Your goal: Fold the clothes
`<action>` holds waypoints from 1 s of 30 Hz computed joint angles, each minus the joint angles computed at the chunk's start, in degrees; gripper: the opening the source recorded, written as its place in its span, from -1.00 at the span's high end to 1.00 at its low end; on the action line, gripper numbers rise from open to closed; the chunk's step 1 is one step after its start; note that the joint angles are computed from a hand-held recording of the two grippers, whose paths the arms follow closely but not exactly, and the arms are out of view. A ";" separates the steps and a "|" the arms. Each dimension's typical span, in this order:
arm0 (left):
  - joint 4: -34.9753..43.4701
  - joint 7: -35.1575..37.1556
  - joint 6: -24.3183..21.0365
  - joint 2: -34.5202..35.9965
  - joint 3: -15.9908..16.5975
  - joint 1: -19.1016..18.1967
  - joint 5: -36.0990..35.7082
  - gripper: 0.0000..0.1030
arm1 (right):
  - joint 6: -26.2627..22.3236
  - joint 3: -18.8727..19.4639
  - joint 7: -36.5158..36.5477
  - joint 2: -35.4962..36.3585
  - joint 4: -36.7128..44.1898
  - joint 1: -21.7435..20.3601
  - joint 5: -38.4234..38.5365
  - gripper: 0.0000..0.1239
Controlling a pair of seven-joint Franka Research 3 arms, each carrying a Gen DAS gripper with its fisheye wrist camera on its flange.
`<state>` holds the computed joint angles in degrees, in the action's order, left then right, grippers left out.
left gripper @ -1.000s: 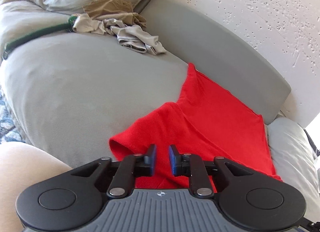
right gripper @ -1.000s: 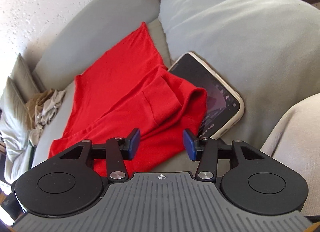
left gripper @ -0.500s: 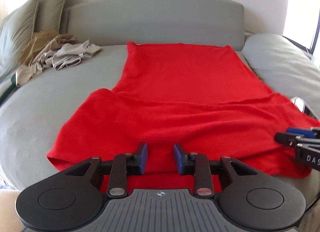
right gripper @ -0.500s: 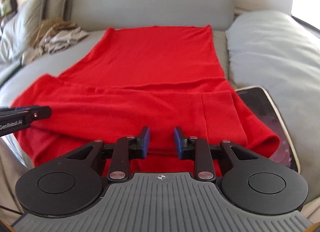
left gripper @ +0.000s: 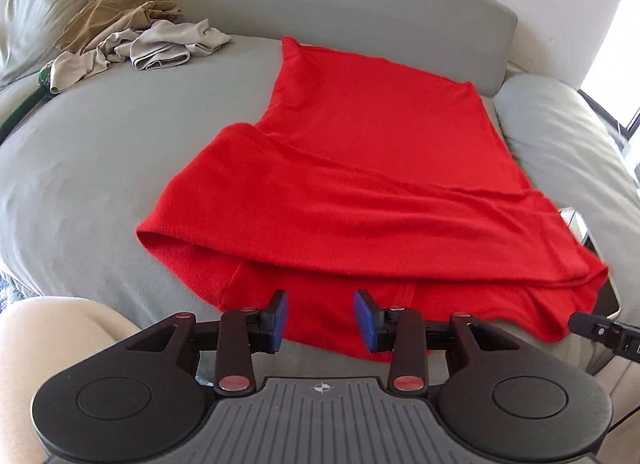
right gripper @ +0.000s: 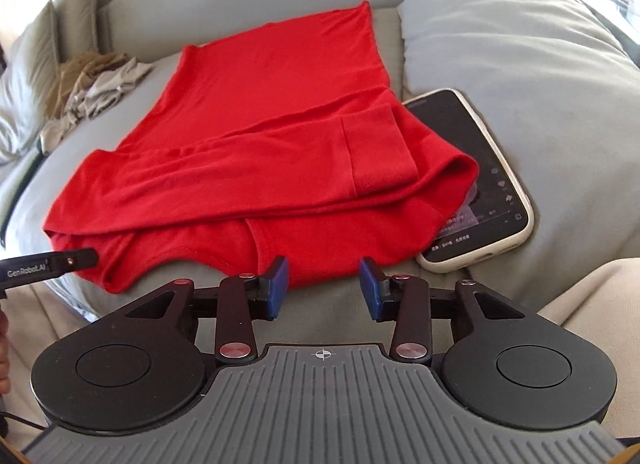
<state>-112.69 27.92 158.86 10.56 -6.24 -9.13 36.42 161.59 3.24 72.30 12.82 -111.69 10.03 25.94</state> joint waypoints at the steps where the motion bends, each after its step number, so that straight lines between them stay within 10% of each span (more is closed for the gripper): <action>1: 0.68 -1.28 0.74 0.27 0.49 -0.49 2.01 0.28 | 0.18 0.58 -1.03 -0.33 -0.08 -0.57 1.66 0.31; 8: 12.02 4.22 -1.46 8.87 0.79 -3.50 4.56 0.22 | 2.72 3.54 -10.01 4.10 6.04 -0.37 5.49 0.43; 22: 19.41 6.42 -4.19 15.08 2.88 -5.57 3.51 0.20 | -1.34 1.15 -4.01 11.87 16.20 3.08 -2.93 0.42; 30: 12.92 9.76 -2.87 11.35 2.09 -5.51 2.28 0.20 | -2.19 0.87 -1.12 13.19 18.50 3.17 -5.54 0.42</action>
<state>-99.77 37.68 155.98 21.91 -4.15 -14.64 38.71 159.40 4.11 71.19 26.02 -93.18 13.20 20.40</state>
